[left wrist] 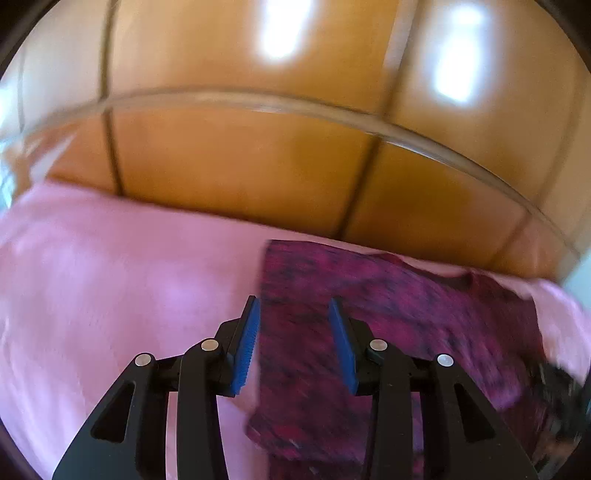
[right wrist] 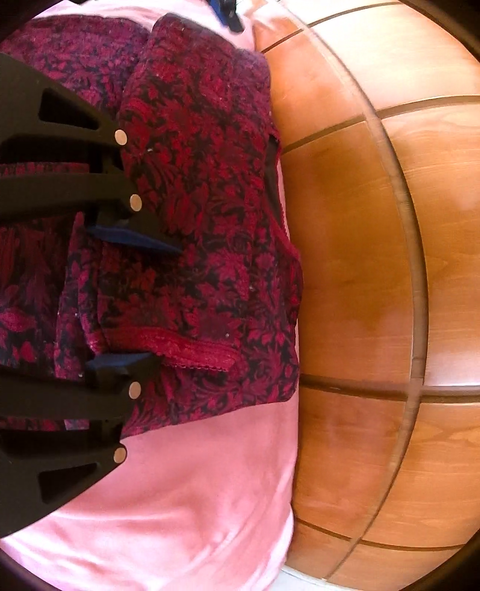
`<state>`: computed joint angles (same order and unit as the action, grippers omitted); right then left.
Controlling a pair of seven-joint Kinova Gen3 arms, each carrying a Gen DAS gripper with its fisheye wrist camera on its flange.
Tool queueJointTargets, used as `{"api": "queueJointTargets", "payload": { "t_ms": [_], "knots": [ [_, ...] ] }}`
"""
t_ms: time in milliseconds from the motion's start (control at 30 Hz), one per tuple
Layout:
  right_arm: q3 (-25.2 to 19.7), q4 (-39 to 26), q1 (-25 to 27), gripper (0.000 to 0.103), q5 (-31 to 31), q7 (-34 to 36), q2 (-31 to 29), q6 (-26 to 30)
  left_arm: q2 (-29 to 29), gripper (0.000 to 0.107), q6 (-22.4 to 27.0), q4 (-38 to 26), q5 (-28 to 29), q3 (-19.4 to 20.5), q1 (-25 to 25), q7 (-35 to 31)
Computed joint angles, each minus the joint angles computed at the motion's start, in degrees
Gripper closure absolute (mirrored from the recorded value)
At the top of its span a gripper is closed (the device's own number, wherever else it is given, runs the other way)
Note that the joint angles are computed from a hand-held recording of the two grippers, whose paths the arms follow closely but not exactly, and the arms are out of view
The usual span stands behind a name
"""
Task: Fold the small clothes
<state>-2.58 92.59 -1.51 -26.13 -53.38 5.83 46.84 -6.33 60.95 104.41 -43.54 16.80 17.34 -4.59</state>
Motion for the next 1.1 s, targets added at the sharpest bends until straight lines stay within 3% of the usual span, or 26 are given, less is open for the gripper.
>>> {"api": "queueJointTargets", "payload": {
  "t_ms": [133, 333, 400, 433, 467, 567, 700, 967, 1100],
  "knots": [
    [-0.46, 1.62, -1.87, 0.059, 3.43, -2.61, -0.54, -3.63, 5.83, 0.070, 1.52, -1.83, 3.86, -1.46, 2.44, -5.85],
    [-0.58, 1.98, -1.85, 0.058, 2.90, -2.02, -0.04, -4.56, 6.24, 0.070, 3.84, -3.22, 4.87, -3.59, 4.79, -3.62],
    [-0.44, 0.82, -0.64, 0.056, 0.49, -0.25, 0.59, -2.47, 5.51, 0.065, 6.52, -3.78, 3.93, -2.64, 5.92, -1.90],
    [-0.31, 0.33, -0.07, 0.056, -0.34, 0.31, 0.68, -1.37, 5.33, 0.051, 7.85, -4.03, 3.04, -1.92, 6.71, -0.97],
    [-0.13, -0.13, 0.45, 0.055, -0.85, 0.67, 0.49, -0.19, 4.73, 0.043, 9.26, -3.74, 1.87, -0.72, 7.86, 0.89],
    [1.40, 0.38, 0.32, 0.025, -1.00, 0.08, -1.41, 0.27, 3.90, 0.043, 13.60, -4.02, -0.25, 2.05, 10.55, 4.98],
    [2.64, 0.41, 3.74, 0.023, -5.50, 3.46, -3.05, 4.95, 4.23, 0.043, 18.35, -4.05, -2.03, 5.35, 14.69, 9.97],
    [5.84, 1.33, 6.25, 0.022, -3.27, 7.58, -5.54, 11.85, 4.72, 0.043, 25.94, -5.49, -2.63, 8.89, 22.82, 16.24],
    [7.42, 3.99, 7.24, 0.022, -2.82, 10.92, -7.40, 13.18, 4.53, 0.043, 27.27, -5.08, -1.52, 9.66, 25.45, 18.91]
  ]
}}
